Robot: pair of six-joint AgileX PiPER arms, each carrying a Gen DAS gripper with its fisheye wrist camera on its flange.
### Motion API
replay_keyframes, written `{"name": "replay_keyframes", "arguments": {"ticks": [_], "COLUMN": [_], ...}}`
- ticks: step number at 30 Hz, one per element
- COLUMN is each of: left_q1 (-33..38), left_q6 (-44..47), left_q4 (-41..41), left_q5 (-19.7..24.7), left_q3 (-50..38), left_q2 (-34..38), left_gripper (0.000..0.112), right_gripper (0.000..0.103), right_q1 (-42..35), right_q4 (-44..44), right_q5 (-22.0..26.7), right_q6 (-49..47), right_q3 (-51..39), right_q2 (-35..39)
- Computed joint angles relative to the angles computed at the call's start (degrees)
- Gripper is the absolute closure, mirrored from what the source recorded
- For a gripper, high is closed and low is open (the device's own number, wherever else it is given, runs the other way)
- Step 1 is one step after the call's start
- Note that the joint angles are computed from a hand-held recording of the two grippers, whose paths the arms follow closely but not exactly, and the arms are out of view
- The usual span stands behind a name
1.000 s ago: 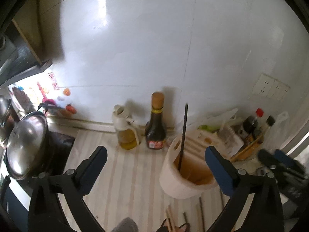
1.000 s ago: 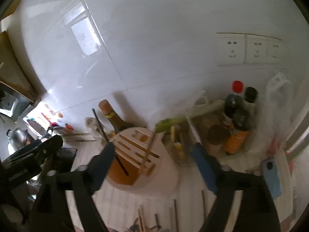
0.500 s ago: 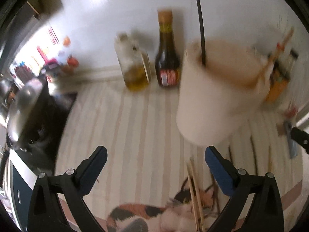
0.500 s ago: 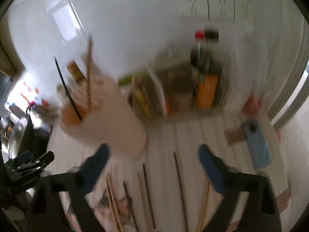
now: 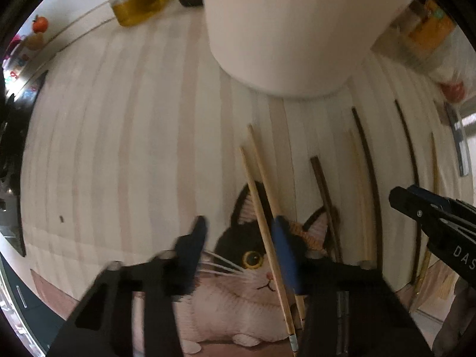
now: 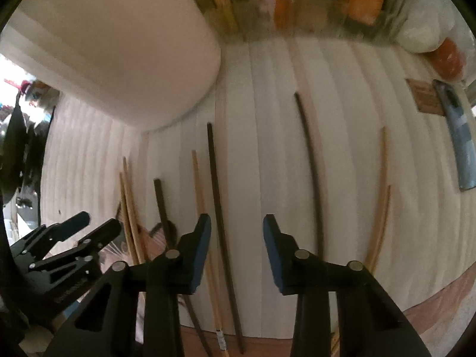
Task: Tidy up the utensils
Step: 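Move both open tools back down to the remaining chopsticks, then close the left tool on a light wooden chopstick while the right tool grasps a dark chopstick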
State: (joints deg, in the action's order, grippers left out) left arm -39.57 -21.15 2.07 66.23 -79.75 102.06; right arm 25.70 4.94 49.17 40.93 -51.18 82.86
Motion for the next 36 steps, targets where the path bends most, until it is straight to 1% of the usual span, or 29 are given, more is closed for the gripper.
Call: {"name": "replay_keyframes", "arguments": {"ticks": [1,2,3,4,6,7,9,11,13,15,20,23,25,26,29,32,35,36], "left_q1": [0.0,0.0,0.0,0.0,-0.3,-0.7,-0.5,-0.9,-1.0,-0.8,2.3,5.6,8.4,9.8,13.0,14.5,12.8,10.9], "left_q6": [0.3,0.4,0.4,0.4,0.4,0.2,0.8,1.3,2.4,3.2,5.7,9.1,11.6,12.3,14.3,15.2,13.4,11.4], "left_q4": [-0.4,-0.8,-0.5,-0.4,0.0,0.1,0.2,0.7,1.3,1.7,-0.1,-4.9,-9.2,-11.2,-13.1,-13.9,-12.0,-10.5], "left_q5": [-0.4,-1.3,-1.2,-1.2,-2.1,-2.6,-3.1,-3.6,-4.0,-3.8,-3.4,-3.2,-2.6,-2.0,-2.3,-2.2,-2.8,-3.9], "left_q3": [0.4,0.8,0.9,0.9,1.3,1.4,1.6,2.5,2.5,2.1,3.0,4.1,4.8,5.0,6.2,6.9,6.7,7.0], "left_q2": [0.2,0.1,0.3,0.6,0.6,0.8,0.8,0.3,0.5,0.8,0.0,-1.0,-1.5,-1.5,-2.1,-2.1,-2.4,-2.6], "left_gripper": [0.085,0.091,0.100,0.101,0.105,0.105,0.106,0.107,0.107,0.107,0.107,0.106,0.102,0.102,0.102,0.102,0.102,0.105], "right_gripper": [0.068,0.070,0.073,0.074,0.084,0.086,0.093,0.099,0.099,0.099,0.099,0.099,0.099,0.097,0.097,0.097,0.098,0.098], "right_q1": [0.1,0.1,0.4,0.6,0.8,0.8,2.3,2.3,3.6,3.7,0.9,-0.6,-1.8,-2.1,-3.2,-3.8,-3.9,-4.0], "right_q4": [0.5,0.9,1.0,1.4,1.7,2.0,-0.3,0.4,-1.4,-1.2,2.3,3.8,5.1,5.5,5.9,5.1,3.2,3.0], "right_q5": [-0.6,-1.3,-1.6,-2.0,-2.3,-2.4,-2.2,-2.8,-1.6,-0.7,1.8,2.1,2.6,2.7,2.8,2.8,3.4,3.3], "right_q6": [-0.6,-1.2,-1.5,-2.1,-2.6,-3.1,-1.1,-0.9,1.8,2.8,-0.1,-2.1,-3.3,-3.5,-4.7,-5.6,-5.8,-5.6], "right_q3": [0.4,0.8,0.9,1.0,1.0,0.8,0.5,1.5,1.9,2.0,4.3,5.6,6.1,6.2,4.6,-0.3,-2.6,-2.8], "right_q2": [0.5,1.0,1.6,2.2,3.3,3.8,4.1,3.5,2.8,2.4,-0.1,-1.1,-1.5,-1.5,0.5,5.6,7.2,7.4]}}
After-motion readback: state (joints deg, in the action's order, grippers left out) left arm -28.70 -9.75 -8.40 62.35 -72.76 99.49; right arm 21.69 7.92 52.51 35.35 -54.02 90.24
